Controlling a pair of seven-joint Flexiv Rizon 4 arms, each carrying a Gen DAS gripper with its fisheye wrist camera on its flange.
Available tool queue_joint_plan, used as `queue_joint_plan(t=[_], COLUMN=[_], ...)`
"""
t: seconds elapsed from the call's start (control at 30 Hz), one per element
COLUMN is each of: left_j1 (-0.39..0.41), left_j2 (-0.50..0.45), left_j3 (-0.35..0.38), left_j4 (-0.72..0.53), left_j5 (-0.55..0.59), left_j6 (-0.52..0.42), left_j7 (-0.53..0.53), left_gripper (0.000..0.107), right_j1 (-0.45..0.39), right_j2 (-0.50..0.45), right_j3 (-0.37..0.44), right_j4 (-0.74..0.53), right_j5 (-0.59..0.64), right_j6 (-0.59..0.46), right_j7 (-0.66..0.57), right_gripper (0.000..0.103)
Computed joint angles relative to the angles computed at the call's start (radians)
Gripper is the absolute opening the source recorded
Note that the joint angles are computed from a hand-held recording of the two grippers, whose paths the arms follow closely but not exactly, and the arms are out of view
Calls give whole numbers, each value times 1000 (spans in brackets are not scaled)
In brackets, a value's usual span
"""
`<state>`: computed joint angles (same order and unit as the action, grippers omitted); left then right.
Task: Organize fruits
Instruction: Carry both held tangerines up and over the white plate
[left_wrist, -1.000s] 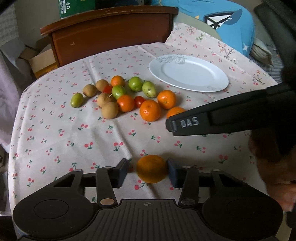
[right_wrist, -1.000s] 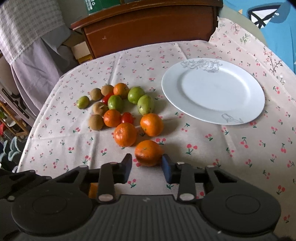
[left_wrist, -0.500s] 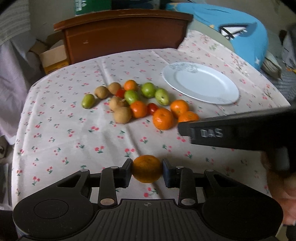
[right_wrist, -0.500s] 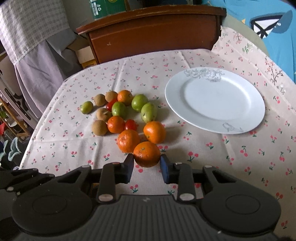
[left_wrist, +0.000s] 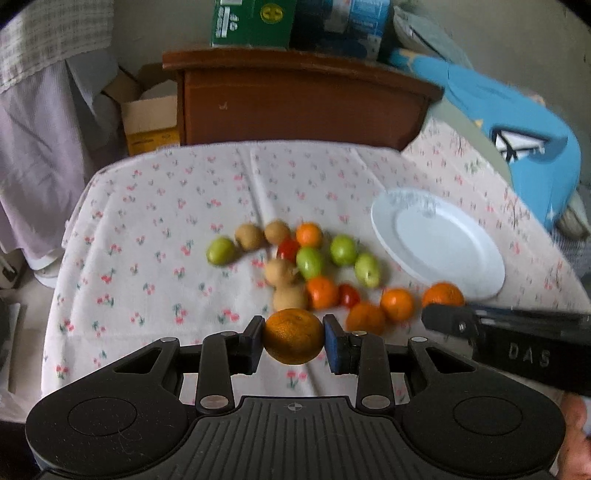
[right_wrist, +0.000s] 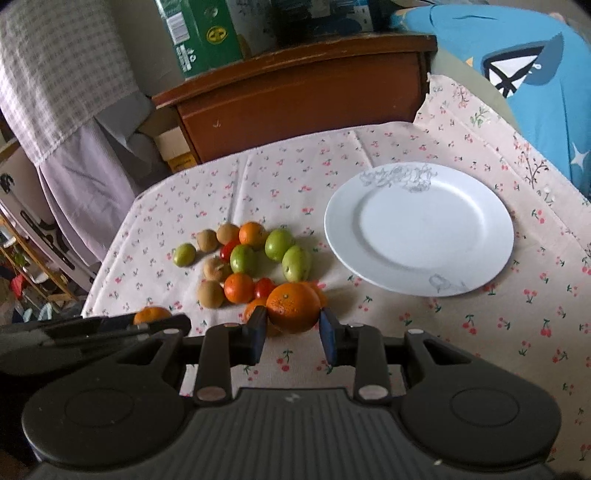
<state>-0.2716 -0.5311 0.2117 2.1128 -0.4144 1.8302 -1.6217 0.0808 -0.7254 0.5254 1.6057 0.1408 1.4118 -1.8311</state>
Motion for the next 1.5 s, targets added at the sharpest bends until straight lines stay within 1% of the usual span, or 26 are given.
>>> queue_joint_plan(t=[0.2,0.3,0.4,0.47,0.63,0.67,0.77,0.83,0.93,1.03,1.2,1.3,1.4,1.5], left_j1=[88,138,169,211,352,368,365,382,392,379,385,358,356,341], left_j2=[7,5,-3,-7,-24,-30,-51,-67,-96,-122,-165,-187,-205,-221], left_j3=[-82,-130,-157,-199,-343,-360,-358,-380,-402,-398,-424,-400,-405,-396], left_j4=[-26,-44,-69,-80,-111,-120,-159,-181,-219,-255,-306,-339,-363,-385], left_j5=[38,64,88,116,208,221,238,254,256,256,248,233,220,211], left_j6=[10,5,1,13,35,32,13,0,-30,-51,-78,-98,-119,-133], left_j7=[-4,-6,-4,-2,-3,-3,13,29,47,75,118,137,155,174], left_gripper=[31,31,31,31,31,31,31,31,31,31,31,31,31,31], right_j1=[-32,-33,-36,-31,-4,-3,7,24,57,71,95,98,104,108], right_j2=[-16,-23,-35,-40,-51,-55,-65,-69,-74,-84,-96,-103,-110,-116], right_j3=[35,32,30,20,-28,-33,-55,-82,-139,-172,-222,-232,-243,-250], right_j4=[-47,-75,-119,-145,-197,-210,-240,-252,-263,-275,-277,-280,-281,-282], right_j5=[25,40,62,79,101,106,119,117,99,80,32,11,-11,-30], right_j6=[-25,-45,-86,-103,-122,-131,-151,-153,-154,-171,-183,-194,-194,-193], right_j7=[-16,-25,-28,-33,-30,-25,-13,5,62,119,197,237,265,291], right_gripper=[31,31,31,31,31,31,31,31,31,31,31,31,31,31])
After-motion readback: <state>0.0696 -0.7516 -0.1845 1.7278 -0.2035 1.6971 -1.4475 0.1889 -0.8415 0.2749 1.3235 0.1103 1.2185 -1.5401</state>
